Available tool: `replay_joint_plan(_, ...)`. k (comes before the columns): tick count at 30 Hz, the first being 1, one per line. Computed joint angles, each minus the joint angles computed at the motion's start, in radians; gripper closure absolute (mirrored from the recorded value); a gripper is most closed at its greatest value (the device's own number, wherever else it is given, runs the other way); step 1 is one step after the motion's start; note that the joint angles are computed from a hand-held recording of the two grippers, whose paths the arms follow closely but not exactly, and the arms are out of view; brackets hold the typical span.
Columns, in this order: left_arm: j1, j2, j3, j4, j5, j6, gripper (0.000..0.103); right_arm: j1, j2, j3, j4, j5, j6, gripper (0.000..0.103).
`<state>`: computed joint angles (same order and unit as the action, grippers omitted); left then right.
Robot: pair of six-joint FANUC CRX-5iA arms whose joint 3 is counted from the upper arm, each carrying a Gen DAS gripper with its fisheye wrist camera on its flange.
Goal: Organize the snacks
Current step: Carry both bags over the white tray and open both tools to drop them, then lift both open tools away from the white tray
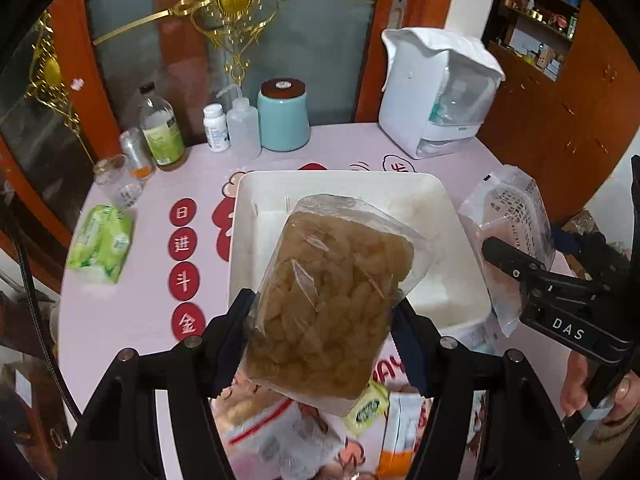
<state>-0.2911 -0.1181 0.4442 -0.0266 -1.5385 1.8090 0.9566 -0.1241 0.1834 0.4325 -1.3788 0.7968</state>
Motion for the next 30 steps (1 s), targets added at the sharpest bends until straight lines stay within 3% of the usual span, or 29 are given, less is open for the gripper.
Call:
replay_joint_plan(2,0.026,0.017,-0.02,0.033,0.023,-0.009,0.033,-0.025,0.025,0.018,-0.031,-0.009,0.0,0.024)
replay_joint_plan(3,0.036,0.026,-0.029,0.049,0.03,-0.016,0.03,-0.019,0.023,0.003,-0.006,0.004,-0.012,0.019)
replay_joint_plan(5,0.041,0.041,-0.038,0.059,0.036,-0.023,0.012,0.013,0.01,-0.043,0.086,0.023,-0.052,0.002)
replay_joint_plan(7,0.025,0.05,-0.038,0.032,0.043,-0.027,0.0,0.025,0.005,-0.054,0.115,0.025,-0.069,0.0)
replay_joint_plan(21,-0.014,0.008,-0.028,-0.023,0.031,0.009,0.001,0.1,-0.067,-0.07,0.132,-0.016,-0.114,0.0)
replay_joint_plan(30,-0.135,-0.06,0.023,-0.167,-0.053,0.123,0.001,0.228,-0.145,-0.094,0.181,-0.071,-0.123,0.0)
